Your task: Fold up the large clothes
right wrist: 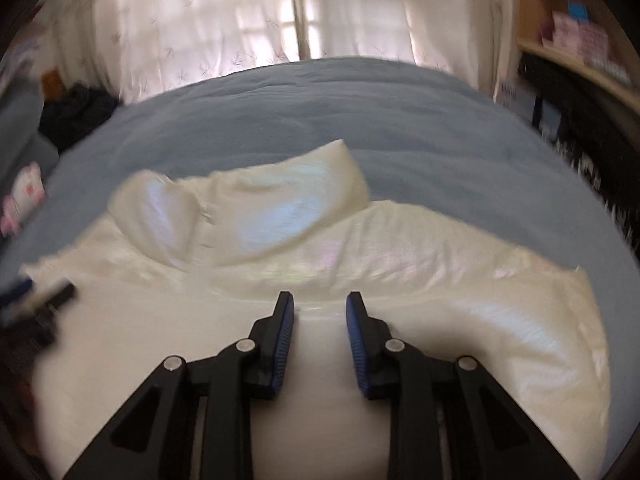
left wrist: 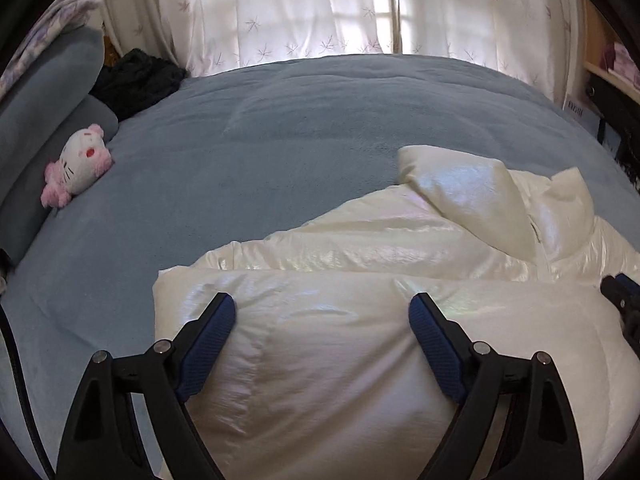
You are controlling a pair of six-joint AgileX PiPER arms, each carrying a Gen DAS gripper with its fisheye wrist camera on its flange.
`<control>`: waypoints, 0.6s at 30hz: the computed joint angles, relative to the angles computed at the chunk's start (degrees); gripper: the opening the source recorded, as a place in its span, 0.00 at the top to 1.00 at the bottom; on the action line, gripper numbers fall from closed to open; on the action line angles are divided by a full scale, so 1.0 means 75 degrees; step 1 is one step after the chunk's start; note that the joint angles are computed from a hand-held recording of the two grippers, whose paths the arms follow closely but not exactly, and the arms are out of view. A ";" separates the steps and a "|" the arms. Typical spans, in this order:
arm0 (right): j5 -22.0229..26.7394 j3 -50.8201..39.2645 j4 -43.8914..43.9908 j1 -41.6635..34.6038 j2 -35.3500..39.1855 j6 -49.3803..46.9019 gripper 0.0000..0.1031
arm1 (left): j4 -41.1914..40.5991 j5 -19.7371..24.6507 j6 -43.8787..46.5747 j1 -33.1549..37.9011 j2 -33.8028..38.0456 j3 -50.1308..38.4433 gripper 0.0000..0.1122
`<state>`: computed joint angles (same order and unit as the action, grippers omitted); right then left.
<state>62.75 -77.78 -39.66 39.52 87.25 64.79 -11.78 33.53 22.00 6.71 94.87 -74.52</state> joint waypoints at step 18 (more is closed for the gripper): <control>-0.1701 0.1613 -0.0505 -0.0282 -0.0476 0.1399 0.75 | -0.1439 -0.0792 0.1244 0.0392 0.0384 0.0623 0.19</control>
<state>49.99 -65.68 -43.45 37.41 83.68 75.28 -22.57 27.58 31.33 9.65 97.75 -69.85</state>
